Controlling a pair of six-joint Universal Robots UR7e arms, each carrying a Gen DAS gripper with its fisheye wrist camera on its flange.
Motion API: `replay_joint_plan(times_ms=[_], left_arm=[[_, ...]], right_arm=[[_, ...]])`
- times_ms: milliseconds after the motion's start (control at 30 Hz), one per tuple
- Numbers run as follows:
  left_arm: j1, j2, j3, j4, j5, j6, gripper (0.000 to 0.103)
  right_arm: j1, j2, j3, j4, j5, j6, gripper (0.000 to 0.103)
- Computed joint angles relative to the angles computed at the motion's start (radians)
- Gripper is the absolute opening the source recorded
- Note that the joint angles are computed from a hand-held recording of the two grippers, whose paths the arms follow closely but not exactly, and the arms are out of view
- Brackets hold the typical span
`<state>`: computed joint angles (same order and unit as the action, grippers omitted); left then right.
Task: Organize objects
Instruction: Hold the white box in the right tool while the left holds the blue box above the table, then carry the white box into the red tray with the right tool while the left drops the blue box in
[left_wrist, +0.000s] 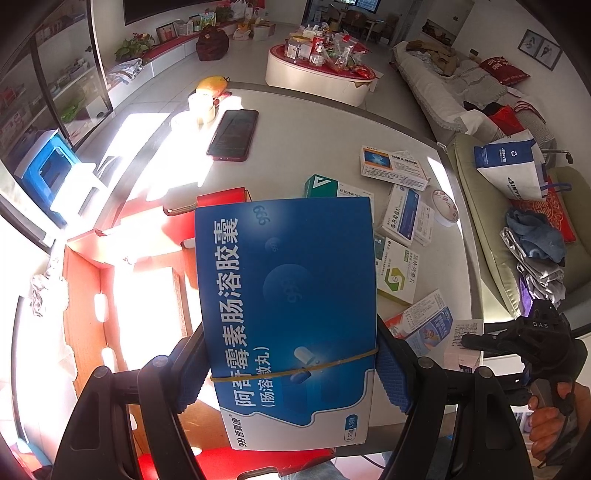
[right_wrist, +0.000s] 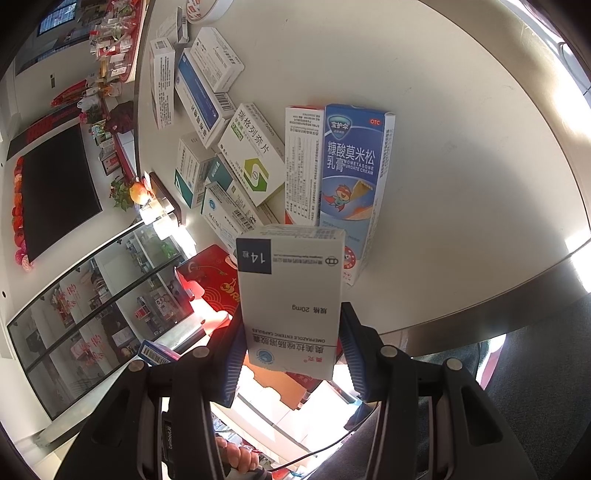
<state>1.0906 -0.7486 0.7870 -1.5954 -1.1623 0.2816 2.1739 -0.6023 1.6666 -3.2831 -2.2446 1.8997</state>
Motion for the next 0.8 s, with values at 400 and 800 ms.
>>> replay_joint_plan(times_ms=[400,800], left_arm=[[0.013,-0.006,-0.009,0.001,0.031,-0.034,0.082],[0.062,0.039,-0.145,0.023,0.152,-0.072,0.082]], right_arm=[[-0.023,0.017,-0.051,0.017,0.065,-0.066,0.047],[-0.098,0.086,-0.273,0.152,0.319,-0.339,0.047]])
